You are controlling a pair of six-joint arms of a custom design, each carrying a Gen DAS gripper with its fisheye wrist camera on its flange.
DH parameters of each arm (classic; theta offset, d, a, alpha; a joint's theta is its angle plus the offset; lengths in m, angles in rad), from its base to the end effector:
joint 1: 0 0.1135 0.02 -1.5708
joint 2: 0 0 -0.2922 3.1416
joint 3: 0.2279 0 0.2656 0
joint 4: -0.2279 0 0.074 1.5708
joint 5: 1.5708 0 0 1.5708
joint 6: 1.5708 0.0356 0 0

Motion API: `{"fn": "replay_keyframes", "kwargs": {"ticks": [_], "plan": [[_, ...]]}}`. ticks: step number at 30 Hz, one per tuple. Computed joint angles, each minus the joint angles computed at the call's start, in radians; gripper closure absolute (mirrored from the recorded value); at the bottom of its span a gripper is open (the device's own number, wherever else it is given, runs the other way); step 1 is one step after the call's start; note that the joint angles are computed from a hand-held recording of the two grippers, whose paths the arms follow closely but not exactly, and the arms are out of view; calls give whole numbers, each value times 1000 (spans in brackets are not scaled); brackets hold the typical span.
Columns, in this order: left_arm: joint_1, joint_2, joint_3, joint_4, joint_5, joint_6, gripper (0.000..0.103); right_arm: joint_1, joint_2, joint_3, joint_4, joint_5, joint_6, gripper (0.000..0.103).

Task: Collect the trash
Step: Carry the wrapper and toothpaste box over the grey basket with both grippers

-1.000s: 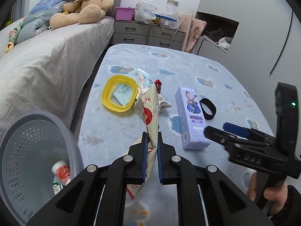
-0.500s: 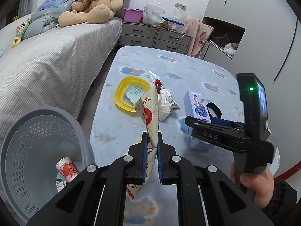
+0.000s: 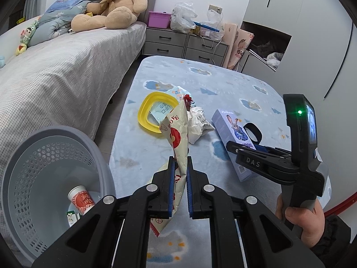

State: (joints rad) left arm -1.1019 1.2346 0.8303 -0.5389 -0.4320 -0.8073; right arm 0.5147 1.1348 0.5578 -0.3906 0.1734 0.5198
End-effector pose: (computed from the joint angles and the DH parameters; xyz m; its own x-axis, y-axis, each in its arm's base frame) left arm 0.1251 -0.2141 0.2567 -0.7579 0.0444 -0.6509 0.2191 0.9571 -0.1899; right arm 0.1841 0.0971 0.1977 -0.8207 0.0980 -0.5629 0.0092 0.9873 0.1585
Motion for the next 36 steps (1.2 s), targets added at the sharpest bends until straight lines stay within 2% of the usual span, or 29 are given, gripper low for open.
{"fn": "replay_keyframes", "kwargs": {"ticks": [10, 16, 22, 28, 36], "plan": [[2, -55, -9, -47, -27, -30, 93, 49, -191, -15, -130, 19, 34, 60], [11, -115, -21, -98, -59, -54, 93, 146, -220, 32, -174, 61, 61, 60], [31, -199, -37, -177, -105, -85, 93, 257, -163, 92, -144, 77, 72, 60], [74, -285, -57, -287, -149, -127, 93, 352, -44, 169, -72, 63, 54, 60], [204, -415, -116, -409, -145, -139, 93, 436, 124, 274, 16, 16, 12, 59]]}}
